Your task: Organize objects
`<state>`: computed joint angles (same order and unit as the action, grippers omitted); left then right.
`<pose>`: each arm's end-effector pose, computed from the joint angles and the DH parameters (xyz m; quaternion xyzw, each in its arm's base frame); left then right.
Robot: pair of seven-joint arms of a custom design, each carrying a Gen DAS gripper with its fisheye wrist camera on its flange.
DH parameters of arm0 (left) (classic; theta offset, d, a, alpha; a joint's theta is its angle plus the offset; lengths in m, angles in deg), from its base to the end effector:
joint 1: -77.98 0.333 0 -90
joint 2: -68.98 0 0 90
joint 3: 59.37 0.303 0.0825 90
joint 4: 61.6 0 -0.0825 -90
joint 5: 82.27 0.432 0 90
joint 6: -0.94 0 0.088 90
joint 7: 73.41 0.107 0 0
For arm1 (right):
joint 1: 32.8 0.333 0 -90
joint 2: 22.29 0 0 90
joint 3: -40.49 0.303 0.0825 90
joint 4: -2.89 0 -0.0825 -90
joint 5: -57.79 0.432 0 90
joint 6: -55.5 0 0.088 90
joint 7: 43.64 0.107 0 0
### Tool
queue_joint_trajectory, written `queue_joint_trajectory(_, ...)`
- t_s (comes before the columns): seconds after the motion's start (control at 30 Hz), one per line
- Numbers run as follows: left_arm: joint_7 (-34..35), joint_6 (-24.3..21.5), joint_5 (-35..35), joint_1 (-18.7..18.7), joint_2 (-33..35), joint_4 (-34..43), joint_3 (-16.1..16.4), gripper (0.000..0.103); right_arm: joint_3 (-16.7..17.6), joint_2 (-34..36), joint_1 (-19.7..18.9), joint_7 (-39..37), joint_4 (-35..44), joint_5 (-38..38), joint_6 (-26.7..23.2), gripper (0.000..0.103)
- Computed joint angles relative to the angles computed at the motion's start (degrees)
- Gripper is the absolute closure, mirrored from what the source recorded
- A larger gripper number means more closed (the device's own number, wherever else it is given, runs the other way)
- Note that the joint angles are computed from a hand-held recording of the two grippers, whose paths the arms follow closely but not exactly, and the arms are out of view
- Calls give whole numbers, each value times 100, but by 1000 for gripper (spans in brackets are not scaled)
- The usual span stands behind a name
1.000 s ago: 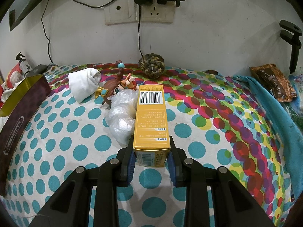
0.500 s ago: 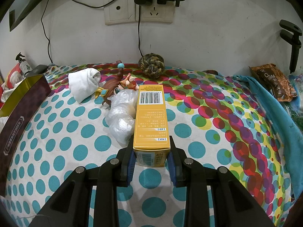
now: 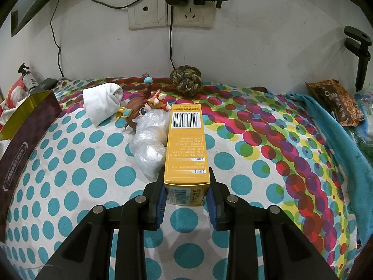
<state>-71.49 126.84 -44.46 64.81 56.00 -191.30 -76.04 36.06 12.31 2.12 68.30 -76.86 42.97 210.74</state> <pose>0.4806 -0.2542 0.4374 -0.8528 0.4179 -0.1368 0.2818 0.6804 0.4276 0.4089 -0.7701 0.5248 -0.2151 0.2920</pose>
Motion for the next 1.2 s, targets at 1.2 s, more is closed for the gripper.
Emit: queue_joint_trajectory(1.2,-1013,-637,614,-206,-287,-19,-359,46,-28,76,42,78,180,-185,-244,75)
